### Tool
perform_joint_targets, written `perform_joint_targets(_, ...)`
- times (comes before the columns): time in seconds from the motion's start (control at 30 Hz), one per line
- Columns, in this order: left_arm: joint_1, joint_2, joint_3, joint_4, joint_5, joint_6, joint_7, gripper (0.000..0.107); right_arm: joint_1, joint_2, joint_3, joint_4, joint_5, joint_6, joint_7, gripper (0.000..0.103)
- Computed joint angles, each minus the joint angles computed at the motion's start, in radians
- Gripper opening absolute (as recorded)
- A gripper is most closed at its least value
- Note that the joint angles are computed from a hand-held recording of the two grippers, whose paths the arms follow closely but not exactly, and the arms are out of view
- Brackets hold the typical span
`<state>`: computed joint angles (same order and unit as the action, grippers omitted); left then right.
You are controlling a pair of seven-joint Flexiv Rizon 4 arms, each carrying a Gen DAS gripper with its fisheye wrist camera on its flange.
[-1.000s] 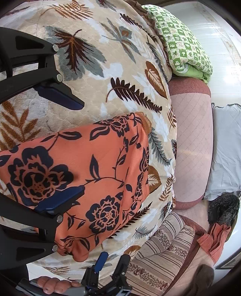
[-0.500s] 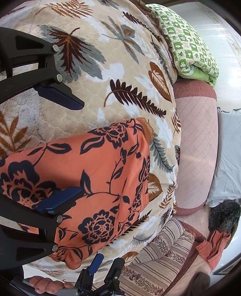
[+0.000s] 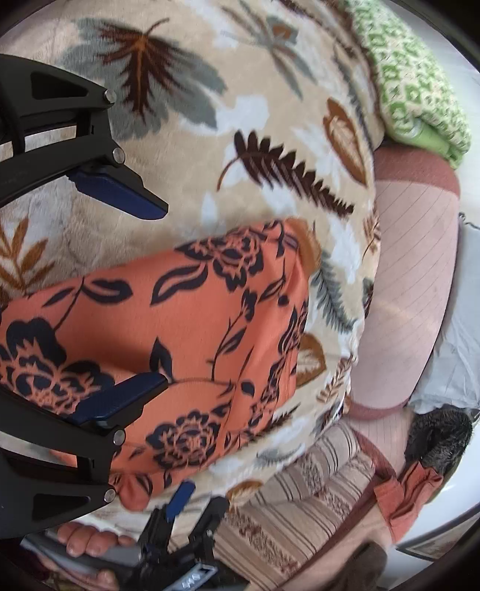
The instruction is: Fold small clothes
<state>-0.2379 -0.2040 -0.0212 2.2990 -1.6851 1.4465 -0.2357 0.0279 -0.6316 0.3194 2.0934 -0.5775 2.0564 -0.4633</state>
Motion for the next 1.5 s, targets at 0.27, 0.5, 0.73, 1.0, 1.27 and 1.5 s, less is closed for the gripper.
perform_joint_targets(0.27, 0.111, 0.010, 0.005, 0.025, 0.206, -0.228, -0.143, 0.085, -0.161, -0.060, 0.106, -0.030, -0.201, -0.064, 0.069, 0.081)
perform_joint_targets(0.5, 0.168, -0.002, -0.001, 0.028, 0.361, -0.320, -0.245, 0.086, -0.422, -0.230, 0.361, -0.096, -0.411, -0.198, 0.113, 0.081)
perform_joint_targets(0.73, 0.223, -0.010, -0.003, 0.022, 0.434, -0.436, -0.278, 0.087, -0.601, -0.499, 0.685, -0.177, -0.448, -0.483, -0.048, 0.081)
perform_joint_targets(1.0, 0.241, -0.041, -0.017, 0.001, 0.389, -0.487, -0.270, 0.088, -0.602, -0.572, 0.766, -0.198, -0.368, -0.539, -0.201, 0.087)
perform_joint_targets(1.27, 0.194, -0.035, -0.031, 0.012, 0.279, -0.414, -0.185, 0.088, -0.531, -0.519, 0.751, -0.202, -0.291, -0.525, -0.315, 0.073)
perform_joint_targets(1.5, 0.160, -0.026, -0.025, 0.018, 0.196, -0.364, -0.118, 0.066, -0.338, -0.282, 0.505, -0.175, -0.254, -0.398, -0.266, 0.052)
